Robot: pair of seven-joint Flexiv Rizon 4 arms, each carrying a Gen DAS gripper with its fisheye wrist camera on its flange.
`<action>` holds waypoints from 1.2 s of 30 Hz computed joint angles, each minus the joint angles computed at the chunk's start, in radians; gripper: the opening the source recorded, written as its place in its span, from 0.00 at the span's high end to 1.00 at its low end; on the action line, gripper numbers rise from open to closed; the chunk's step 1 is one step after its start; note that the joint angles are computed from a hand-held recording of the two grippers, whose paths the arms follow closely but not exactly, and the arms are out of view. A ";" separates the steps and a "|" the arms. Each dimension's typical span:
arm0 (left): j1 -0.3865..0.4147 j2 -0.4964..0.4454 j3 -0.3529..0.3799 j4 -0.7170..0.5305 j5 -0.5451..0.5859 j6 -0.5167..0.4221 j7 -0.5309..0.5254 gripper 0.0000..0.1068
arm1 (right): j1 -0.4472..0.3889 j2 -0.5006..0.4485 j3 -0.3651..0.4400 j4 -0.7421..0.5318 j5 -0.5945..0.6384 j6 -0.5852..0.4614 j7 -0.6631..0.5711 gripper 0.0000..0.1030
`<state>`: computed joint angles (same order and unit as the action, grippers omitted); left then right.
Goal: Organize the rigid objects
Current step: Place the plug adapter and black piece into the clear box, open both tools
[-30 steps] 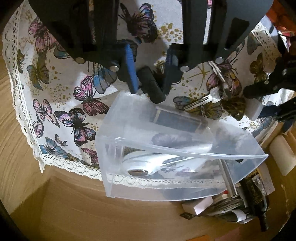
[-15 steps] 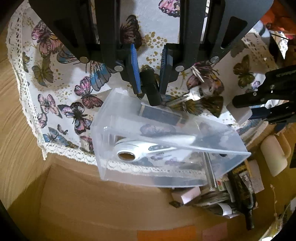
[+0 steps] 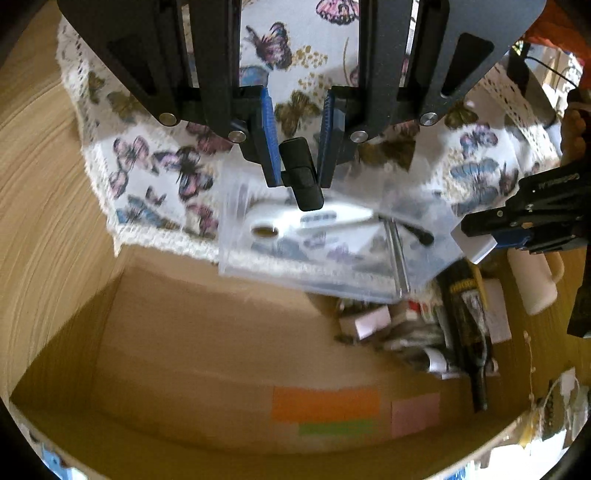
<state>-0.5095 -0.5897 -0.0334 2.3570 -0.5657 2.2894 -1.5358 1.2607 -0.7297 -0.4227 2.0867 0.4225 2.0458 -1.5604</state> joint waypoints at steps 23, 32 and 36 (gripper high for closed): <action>0.098 -0.063 0.017 -0.138 0.049 -0.146 0.041 0.64 | -0.119 -0.080 0.019 -0.194 -0.152 -0.155 0.112 0.82; 0.101 -0.078 0.034 -0.163 0.108 -0.182 0.020 0.64 | -0.168 -0.092 0.052 -0.203 -0.315 -0.199 0.207 0.82; 0.065 -0.081 0.061 -0.167 0.082 -0.180 0.039 0.64 | -0.179 -0.086 0.060 -0.198 -0.360 -0.196 0.234 0.82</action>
